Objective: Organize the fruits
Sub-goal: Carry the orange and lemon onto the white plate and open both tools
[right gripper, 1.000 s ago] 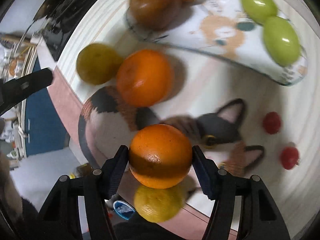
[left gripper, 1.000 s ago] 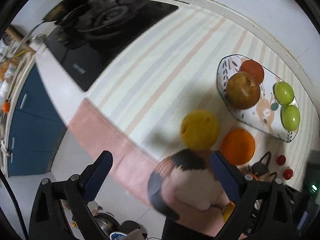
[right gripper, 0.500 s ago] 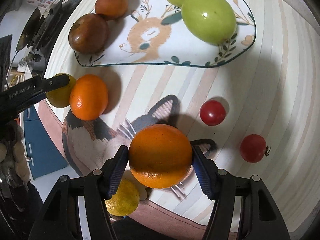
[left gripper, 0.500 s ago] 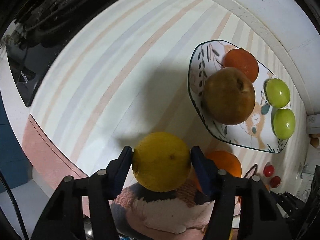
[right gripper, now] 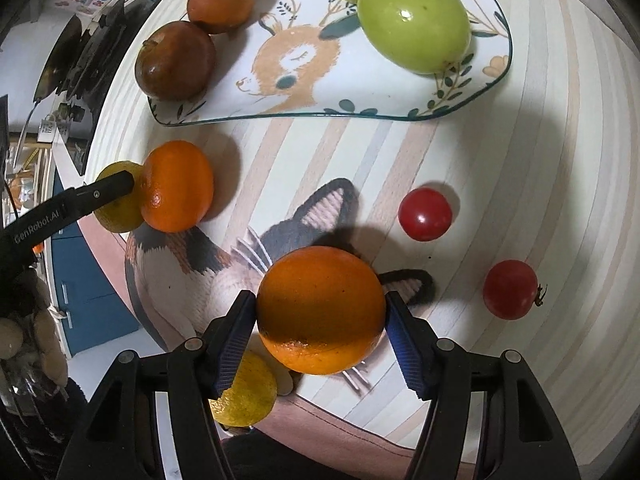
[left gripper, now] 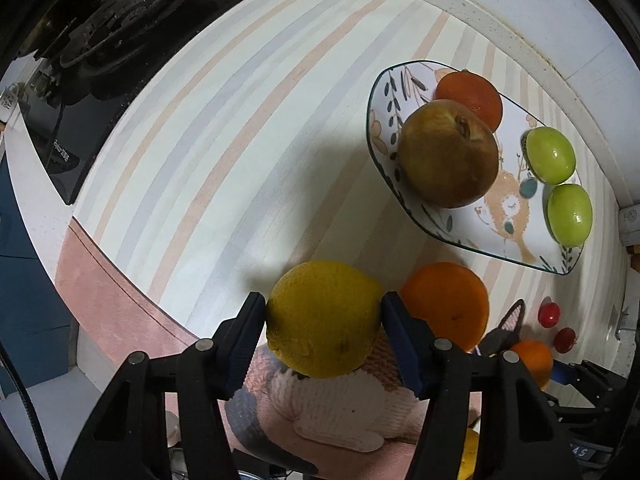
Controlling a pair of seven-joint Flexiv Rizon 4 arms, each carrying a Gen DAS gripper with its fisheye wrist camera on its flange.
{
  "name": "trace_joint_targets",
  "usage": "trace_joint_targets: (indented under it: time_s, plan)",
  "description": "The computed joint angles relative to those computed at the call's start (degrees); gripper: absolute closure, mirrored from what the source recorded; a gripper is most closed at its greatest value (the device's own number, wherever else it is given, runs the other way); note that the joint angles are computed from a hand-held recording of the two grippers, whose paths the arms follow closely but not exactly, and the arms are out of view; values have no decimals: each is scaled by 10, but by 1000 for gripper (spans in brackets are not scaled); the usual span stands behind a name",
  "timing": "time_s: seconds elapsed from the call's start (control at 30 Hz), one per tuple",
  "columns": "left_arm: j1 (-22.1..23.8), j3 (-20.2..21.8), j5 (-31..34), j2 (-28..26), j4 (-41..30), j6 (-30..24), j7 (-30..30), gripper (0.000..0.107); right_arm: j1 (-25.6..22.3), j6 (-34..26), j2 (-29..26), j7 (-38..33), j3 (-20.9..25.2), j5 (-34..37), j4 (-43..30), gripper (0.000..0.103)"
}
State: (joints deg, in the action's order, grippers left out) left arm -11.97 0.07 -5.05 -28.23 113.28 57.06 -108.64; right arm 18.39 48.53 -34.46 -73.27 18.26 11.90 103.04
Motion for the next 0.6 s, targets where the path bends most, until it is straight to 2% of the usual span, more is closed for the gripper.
trace_joint_targets:
  time_s: [0.13, 0.17, 0.3, 0.43, 0.6]
  plan:
    - [1, -3, -2, 13, -1, 5, 3, 50, 12, 30, 13, 18, -8, -11, 21, 36]
    - [-9, 7, 16, 19, -5, 13, -22, 50, 6, 35, 16, 17, -4, -5, 22, 36]
    - [7, -12, -4, 39, -36, 10, 22, 50, -15, 51, 27, 8, 6, 22, 5, 36]
    - [9, -30, -16, -1, -142, -40, 70, 50, -23, 58, 11, 8, 3, 34, -44, 36]
    - [-15, -15, 17, -115, -347, -162, 96, 50, -26, 49, -39, 25, -6, 34, -120, 36]
